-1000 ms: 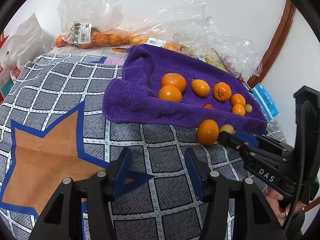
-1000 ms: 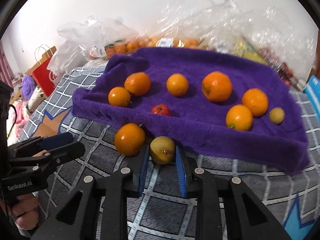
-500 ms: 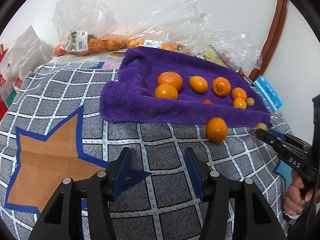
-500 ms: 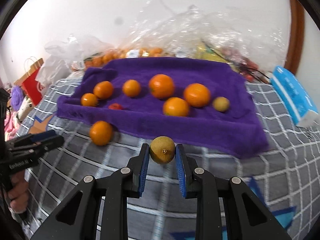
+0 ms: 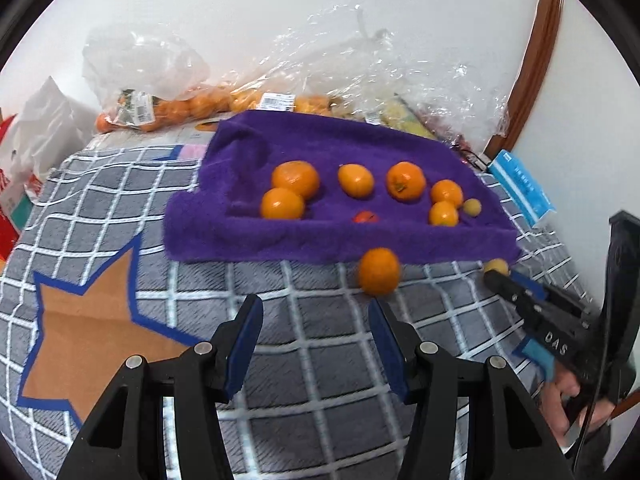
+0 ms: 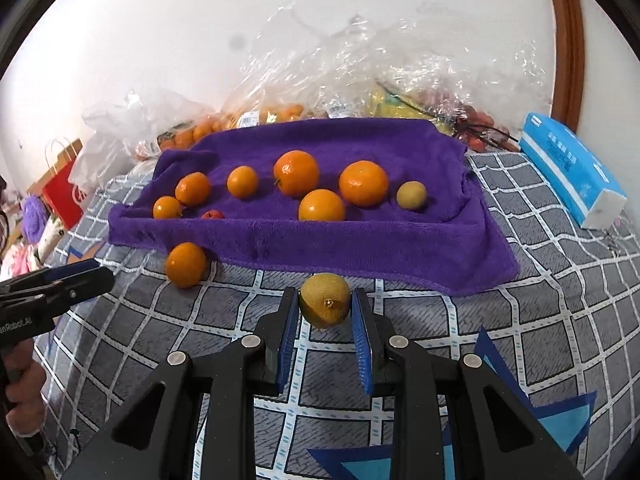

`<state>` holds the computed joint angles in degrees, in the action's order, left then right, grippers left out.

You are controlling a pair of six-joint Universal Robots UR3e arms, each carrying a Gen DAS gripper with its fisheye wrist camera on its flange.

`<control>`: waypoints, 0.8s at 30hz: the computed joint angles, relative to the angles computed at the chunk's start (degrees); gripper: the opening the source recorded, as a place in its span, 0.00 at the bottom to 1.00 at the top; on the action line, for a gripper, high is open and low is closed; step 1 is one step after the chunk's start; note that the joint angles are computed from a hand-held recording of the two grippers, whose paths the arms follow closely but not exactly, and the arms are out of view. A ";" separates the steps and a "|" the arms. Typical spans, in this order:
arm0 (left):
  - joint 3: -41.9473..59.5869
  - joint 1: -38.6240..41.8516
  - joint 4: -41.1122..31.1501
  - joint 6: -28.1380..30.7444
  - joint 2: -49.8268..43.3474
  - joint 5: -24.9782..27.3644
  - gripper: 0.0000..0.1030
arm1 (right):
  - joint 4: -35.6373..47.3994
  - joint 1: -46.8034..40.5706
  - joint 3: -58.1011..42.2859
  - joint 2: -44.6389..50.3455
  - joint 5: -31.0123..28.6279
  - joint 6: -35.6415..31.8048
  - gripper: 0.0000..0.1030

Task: Organize fruits
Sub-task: 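Close the left tool on an orange while the right tool lifts its yellow fruit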

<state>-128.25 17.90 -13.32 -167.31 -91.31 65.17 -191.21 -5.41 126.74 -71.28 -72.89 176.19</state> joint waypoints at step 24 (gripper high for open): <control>15.46 -15.59 5.33 -4.23 -19.36 10.55 0.30 | -1.44 -3.27 3.17 -1.78 1.71 -0.31 0.26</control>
